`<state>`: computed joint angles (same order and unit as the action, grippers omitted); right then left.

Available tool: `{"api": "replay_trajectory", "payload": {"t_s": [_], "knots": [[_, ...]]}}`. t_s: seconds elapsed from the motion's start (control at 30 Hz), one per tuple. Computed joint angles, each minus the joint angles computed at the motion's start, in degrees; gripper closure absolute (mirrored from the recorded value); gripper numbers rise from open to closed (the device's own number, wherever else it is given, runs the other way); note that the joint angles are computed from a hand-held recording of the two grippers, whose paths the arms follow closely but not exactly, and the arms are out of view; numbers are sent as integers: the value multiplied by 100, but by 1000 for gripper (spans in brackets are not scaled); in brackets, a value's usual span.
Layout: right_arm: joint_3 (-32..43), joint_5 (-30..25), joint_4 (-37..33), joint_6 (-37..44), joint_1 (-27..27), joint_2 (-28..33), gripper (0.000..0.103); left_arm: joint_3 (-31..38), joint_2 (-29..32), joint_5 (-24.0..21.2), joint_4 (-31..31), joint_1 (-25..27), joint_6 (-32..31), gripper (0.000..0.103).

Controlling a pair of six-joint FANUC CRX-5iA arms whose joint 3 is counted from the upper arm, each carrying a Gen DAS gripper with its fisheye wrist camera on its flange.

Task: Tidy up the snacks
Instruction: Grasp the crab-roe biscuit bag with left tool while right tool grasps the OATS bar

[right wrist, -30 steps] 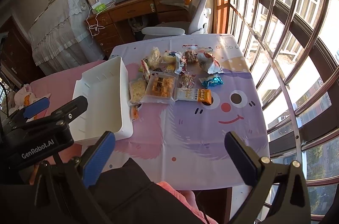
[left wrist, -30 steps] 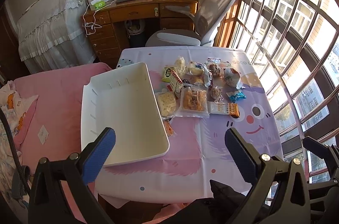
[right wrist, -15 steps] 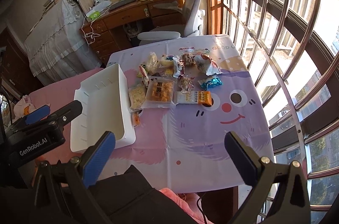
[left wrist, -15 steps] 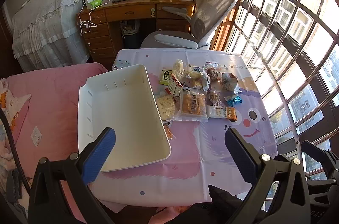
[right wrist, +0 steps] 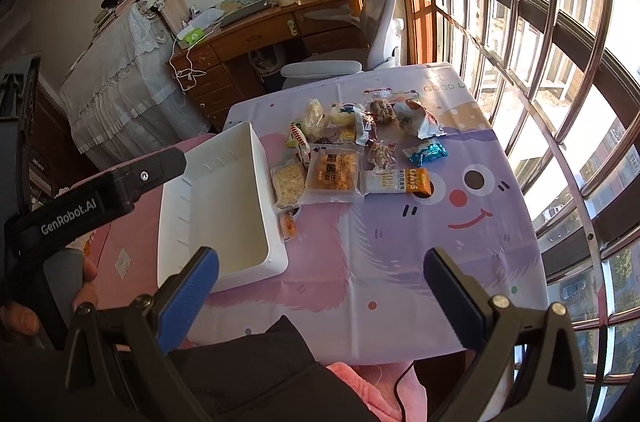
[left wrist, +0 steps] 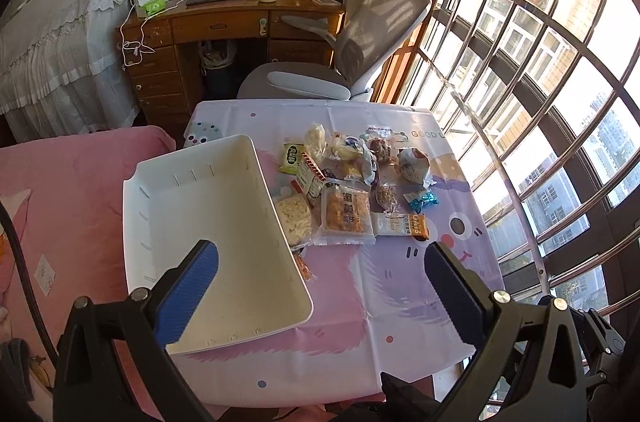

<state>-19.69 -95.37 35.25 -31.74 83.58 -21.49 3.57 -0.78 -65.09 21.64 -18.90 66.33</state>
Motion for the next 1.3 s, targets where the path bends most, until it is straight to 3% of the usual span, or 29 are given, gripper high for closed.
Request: {"api": "replay_trajectory", "payload": {"t_s": [0.23,0.5,0.63,0.83,1.3], "knots": [[-189,-349,75,166,-95,-37,1,588,532,-326,-419,-263,302,1],[-592,-327,252,1446,-534,-231,1,1230,1034,-311,-969,-671,677,1],[-880,32,343,2181,-906,-425,1,1849,1517,-662,-1267,-923,960,1],[-1306,643,283,3385,-1609,-549,1,2984,2487,-1533,-1711,-1254,1453,1],[-2178,2785,-150,5673,-3284,-513,1,5487,4731,-3354,-2200,-1725,1937,1]]}}
